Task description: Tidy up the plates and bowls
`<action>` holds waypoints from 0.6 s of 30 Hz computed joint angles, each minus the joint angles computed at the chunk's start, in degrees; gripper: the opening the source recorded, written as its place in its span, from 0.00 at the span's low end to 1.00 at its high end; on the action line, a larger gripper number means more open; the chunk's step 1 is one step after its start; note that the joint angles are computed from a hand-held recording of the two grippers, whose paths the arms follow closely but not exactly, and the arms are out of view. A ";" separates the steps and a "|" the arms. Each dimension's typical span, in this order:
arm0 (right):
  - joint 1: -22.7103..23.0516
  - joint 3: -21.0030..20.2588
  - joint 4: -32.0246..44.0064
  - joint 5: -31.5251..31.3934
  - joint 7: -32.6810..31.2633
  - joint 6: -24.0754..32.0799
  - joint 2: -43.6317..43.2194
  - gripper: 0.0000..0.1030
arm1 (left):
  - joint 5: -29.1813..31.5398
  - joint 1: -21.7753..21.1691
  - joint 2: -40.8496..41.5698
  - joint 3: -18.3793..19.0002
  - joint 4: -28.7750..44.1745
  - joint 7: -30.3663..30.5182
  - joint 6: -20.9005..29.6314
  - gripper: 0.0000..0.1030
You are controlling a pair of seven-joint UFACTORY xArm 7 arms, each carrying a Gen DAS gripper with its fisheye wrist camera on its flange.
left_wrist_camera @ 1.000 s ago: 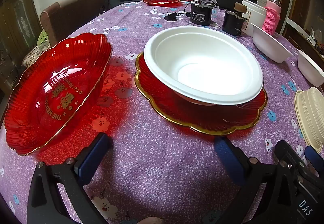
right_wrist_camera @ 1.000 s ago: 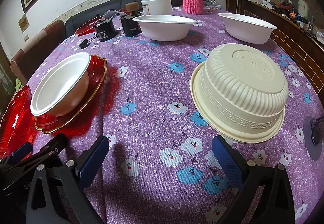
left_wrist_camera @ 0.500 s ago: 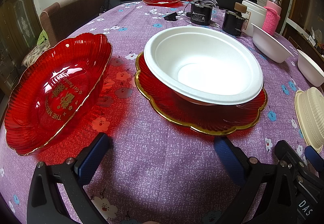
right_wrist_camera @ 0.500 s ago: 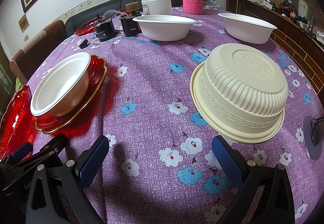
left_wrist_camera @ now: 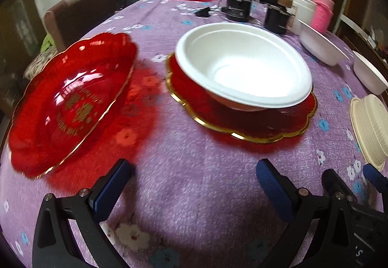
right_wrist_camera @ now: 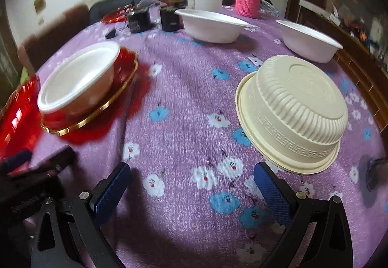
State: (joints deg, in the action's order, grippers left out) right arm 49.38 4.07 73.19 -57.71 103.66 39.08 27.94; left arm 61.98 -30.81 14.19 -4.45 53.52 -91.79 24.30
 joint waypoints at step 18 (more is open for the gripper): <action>1.33 1.37 -0.84 4.76 -1.50 2.47 -1.26 0.99 | 5.61 6.17 -20.04 -5.08 -17.77 -4.27 -12.63 1.00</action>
